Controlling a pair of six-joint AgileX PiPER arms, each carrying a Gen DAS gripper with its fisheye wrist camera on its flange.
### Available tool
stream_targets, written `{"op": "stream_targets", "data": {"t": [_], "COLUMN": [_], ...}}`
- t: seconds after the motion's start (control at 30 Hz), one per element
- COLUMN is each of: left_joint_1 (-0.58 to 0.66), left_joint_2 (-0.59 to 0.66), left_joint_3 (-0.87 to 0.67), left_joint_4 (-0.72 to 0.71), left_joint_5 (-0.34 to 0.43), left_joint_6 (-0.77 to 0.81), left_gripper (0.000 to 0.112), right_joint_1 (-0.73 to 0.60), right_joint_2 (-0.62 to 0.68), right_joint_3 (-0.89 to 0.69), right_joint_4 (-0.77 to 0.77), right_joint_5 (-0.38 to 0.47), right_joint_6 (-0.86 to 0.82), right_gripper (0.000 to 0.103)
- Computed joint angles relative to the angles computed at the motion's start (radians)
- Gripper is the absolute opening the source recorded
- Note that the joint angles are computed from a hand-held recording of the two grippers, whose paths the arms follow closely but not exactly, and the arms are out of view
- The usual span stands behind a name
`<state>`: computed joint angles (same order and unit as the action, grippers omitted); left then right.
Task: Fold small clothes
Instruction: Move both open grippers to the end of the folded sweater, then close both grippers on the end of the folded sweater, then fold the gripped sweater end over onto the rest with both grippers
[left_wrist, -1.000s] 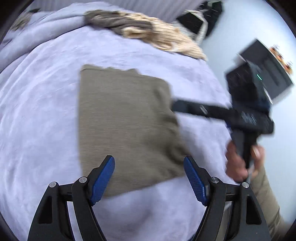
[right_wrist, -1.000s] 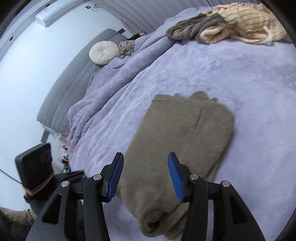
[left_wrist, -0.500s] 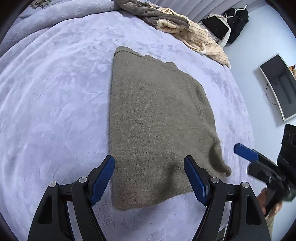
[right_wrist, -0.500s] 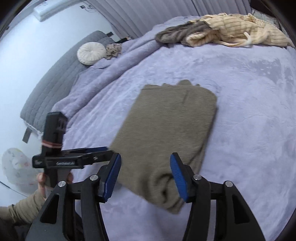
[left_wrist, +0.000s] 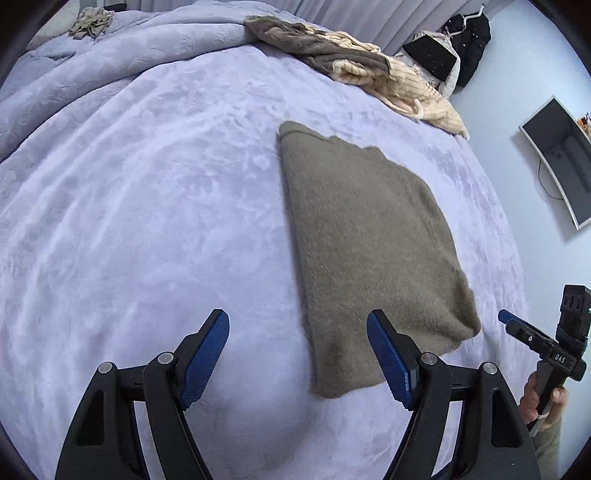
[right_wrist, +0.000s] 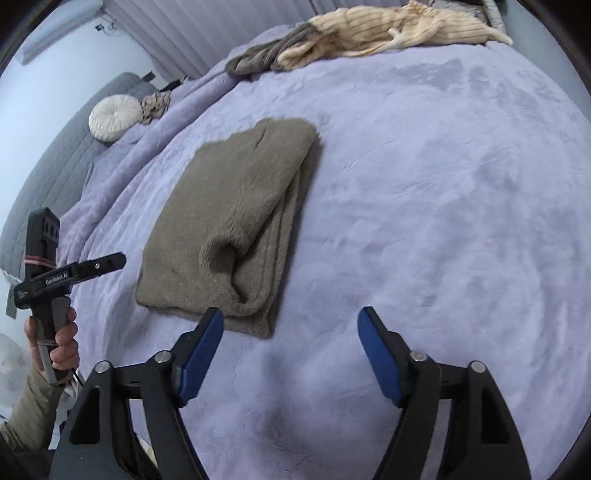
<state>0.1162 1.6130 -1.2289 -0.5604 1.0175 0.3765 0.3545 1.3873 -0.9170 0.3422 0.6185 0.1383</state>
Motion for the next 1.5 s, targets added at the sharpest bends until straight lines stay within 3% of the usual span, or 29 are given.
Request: {"op": "stream_targets", "data": {"t": [0.17, 0.3, 0.43, 0.53, 0.6, 0.67, 0.73, 0.83, 0.97, 1.17, 1.5], "left_joint_1": [0.015, -0.09, -0.178, -0.17, -0.178, -0.202, -0.219, -0.239, -0.278, -0.31, -0.284], "left_joint_2": [0.181, 0.326, 0.442, 0.504, 0.522, 0.509, 0.484, 0.449, 0.405, 0.326, 0.104], "left_joint_3": [-0.216, -0.36, -0.445, -0.452, -0.457, -0.454, -0.447, -0.449, -0.456, -0.439, -0.241], "left_joint_4": [-0.098, -0.102, -0.042, -0.129, -0.145, -0.118, -0.094, -0.048, 0.046, 0.122, 0.15], "left_joint_5": [0.115, 0.147, 0.151, 0.156, 0.139, 0.108, 0.092, 0.082, 0.071, 0.08, 0.052], "left_joint_6": [-0.02, -0.091, -0.147, -0.112, -0.103, -0.102, -0.101, -0.121, -0.168, -0.209, -0.17], "left_gripper": [0.078, 0.078, 0.078, 0.09, 0.091, 0.082, 0.068, 0.054, 0.048, 0.048, 0.048], "right_joint_1": [-0.186, -0.169, -0.108, -0.098, -0.078, -0.031, 0.0, 0.023, 0.068, 0.13, 0.247], "right_joint_2": [0.026, 0.256, 0.49, 0.59, 0.649, 0.688, 0.695, 0.676, 0.65, 0.566, 0.442], "right_joint_3": [-0.09, -0.256, -0.46, -0.517, -0.559, -0.625, -0.671, -0.688, -0.71, -0.7, -0.639], "right_joint_4": [0.19, 0.361, 0.381, 0.448, 0.454, 0.358, 0.283, 0.229, 0.109, -0.045, -0.19], "right_joint_5": [0.05, 0.078, 0.136, 0.177, 0.188, 0.178, 0.18, 0.184, 0.184, 0.202, 0.2], "right_joint_6": [-0.138, -0.223, -0.209, -0.263, -0.279, -0.222, -0.174, -0.131, -0.031, 0.09, 0.236], "right_gripper": [0.083, 0.083, 0.083, 0.083, 0.082, 0.077, 0.056, 0.047, 0.044, 0.043, 0.042]}}
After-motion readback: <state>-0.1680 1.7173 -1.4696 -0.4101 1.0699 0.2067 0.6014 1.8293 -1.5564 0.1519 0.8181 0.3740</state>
